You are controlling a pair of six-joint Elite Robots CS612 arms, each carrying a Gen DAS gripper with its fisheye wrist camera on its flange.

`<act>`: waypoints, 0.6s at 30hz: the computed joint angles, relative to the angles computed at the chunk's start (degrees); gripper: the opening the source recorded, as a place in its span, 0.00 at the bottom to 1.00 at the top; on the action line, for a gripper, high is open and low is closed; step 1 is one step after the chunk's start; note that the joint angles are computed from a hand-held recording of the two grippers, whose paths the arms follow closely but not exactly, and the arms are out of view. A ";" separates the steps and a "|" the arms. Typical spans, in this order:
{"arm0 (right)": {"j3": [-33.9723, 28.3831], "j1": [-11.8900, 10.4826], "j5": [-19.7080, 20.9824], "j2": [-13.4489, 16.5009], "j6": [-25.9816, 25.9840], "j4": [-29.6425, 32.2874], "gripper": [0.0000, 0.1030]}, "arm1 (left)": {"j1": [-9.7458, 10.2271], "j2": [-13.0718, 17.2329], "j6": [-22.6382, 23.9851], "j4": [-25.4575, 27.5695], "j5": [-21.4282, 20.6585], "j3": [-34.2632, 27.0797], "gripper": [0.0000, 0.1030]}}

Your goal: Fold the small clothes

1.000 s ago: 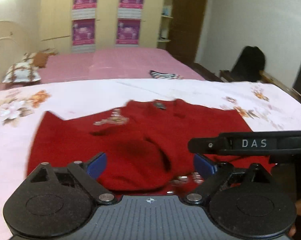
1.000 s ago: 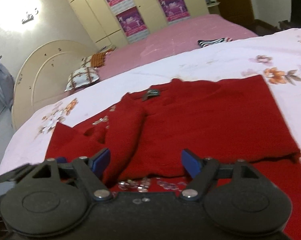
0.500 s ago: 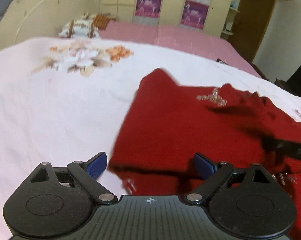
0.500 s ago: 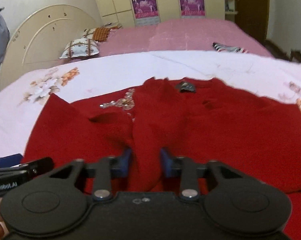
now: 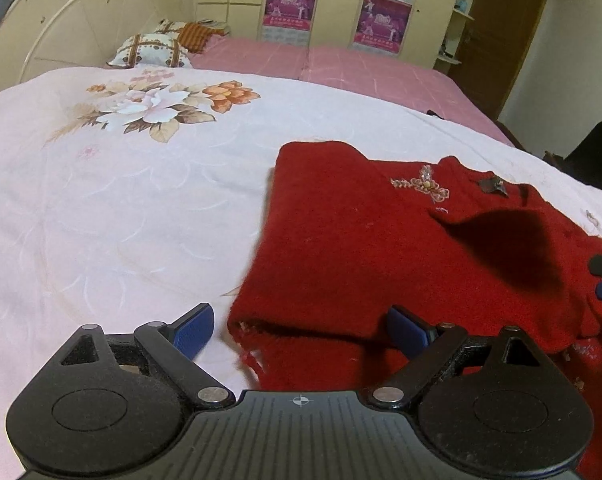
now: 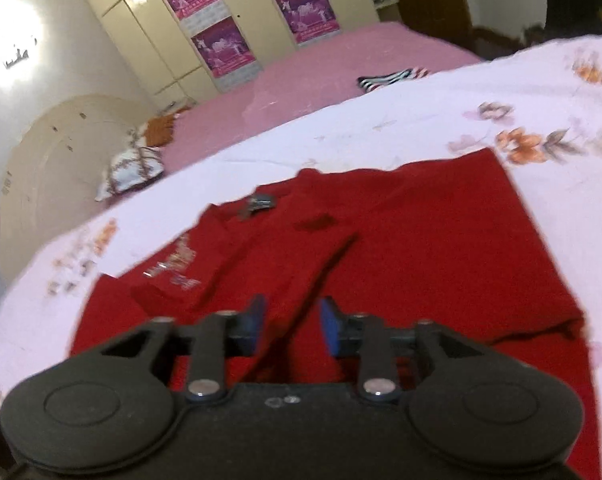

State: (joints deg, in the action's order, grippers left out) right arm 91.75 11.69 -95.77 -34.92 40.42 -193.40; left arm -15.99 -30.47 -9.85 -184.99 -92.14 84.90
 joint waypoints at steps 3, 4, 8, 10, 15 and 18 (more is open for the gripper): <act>-1.56 -0.07 -0.45 0.91 -0.07 1.39 0.60 | 0.03 0.02 0.02 -0.25 0.39 0.16 0.90; -2.27 -0.36 1.03 1.37 0.73 1.48 0.53 | 0.05 0.07 -0.07 -0.48 0.35 0.20 0.90; -5.03 -0.17 -0.53 3.06 0.22 2.47 0.23 | 0.02 0.13 -0.01 -0.80 0.58 0.27 0.90; -5.46 -0.21 -0.57 3.32 0.07 1.73 0.06 | 0.00 0.12 0.04 -0.72 0.78 0.25 0.90; -3.42 0.72 -6.49 2.04 -4.23 -5.10 0.06 | -0.03 0.18 -0.62 -0.72 0.96 0.12 0.90; -0.87 1.16 -13.23 0.75 -6.65 -9.02 0.06 | 0.01 0.28 -1.31 -0.45 0.55 -0.14 0.90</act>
State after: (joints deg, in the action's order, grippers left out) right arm 90.89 12.85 -109.00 -34.17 33.77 -202.42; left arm -15.98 -30.18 -11.16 -185.44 -91.59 84.76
